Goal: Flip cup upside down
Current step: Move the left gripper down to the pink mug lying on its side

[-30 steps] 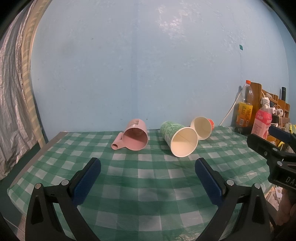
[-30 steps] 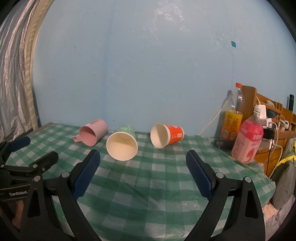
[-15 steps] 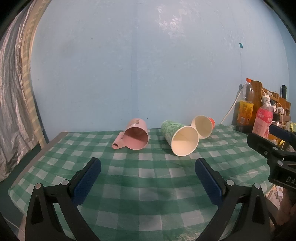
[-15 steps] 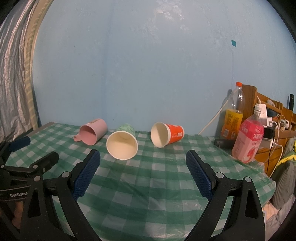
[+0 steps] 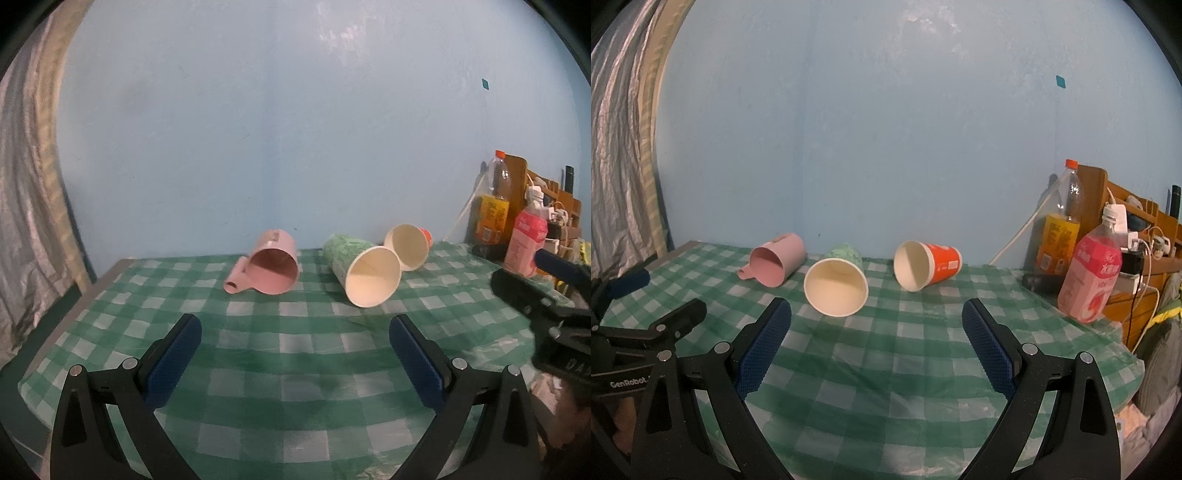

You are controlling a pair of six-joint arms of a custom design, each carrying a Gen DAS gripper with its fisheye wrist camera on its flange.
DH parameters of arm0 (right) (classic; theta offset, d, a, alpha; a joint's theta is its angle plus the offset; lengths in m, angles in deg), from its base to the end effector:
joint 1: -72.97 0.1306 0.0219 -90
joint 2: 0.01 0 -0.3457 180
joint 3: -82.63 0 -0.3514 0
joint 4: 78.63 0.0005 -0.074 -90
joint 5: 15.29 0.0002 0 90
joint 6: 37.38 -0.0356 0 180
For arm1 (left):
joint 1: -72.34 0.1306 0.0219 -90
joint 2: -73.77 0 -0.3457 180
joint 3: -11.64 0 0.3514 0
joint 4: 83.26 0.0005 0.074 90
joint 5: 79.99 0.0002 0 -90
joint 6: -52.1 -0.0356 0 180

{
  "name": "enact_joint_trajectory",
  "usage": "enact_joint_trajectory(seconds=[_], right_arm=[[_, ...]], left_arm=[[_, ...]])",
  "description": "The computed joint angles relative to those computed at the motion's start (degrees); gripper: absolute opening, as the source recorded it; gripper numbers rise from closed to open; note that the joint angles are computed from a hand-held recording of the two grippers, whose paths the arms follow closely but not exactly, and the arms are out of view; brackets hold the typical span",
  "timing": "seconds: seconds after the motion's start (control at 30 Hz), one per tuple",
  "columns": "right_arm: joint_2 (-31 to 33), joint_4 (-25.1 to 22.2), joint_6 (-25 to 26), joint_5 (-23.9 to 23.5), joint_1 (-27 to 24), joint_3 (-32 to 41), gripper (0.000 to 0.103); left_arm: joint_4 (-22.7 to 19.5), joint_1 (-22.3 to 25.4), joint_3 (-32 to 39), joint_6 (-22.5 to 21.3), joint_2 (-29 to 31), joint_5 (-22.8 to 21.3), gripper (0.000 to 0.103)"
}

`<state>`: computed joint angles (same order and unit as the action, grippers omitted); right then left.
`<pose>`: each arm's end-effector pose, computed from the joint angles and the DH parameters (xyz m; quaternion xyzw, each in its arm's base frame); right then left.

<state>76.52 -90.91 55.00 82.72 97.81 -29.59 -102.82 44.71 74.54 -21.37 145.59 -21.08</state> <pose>0.3567 0.1591 0.3739 -0.1551 0.8085 0.0535 0.5652 0.3210 -0.1478 0.3546 -0.0564 0.8373 0.0282 0.5432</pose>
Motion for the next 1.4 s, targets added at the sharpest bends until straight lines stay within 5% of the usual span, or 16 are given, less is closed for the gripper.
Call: enact_joint_trajectory(seconds=[0.37, 0.73, 1.13, 1.4], right_arm=[[8.4, -10.8, 0.4, -7.3, -0.5, 13.2, 0.093], [21.8, -26.9, -0.1, -11.0, -0.4, 35.6, 0.093], [41.7, -48.8, -6.0, -16.2, -2.0, 65.5, 0.093], [51.6, -55.2, -10.2, -16.5, -1.4, 78.3, 0.093]], left_arm=[[-15.4, 8.7, 14.6, -2.0, 6.4, 10.1, 0.102], [-34.9, 16.1, 38.8, -0.3, 24.1, 20.7, 0.102], [-41.8, 19.7, 53.2, 1.6, 38.0, 22.1, 0.102], [-44.0, 21.1, 58.9, 2.4, 43.6, 24.0, 0.102]])
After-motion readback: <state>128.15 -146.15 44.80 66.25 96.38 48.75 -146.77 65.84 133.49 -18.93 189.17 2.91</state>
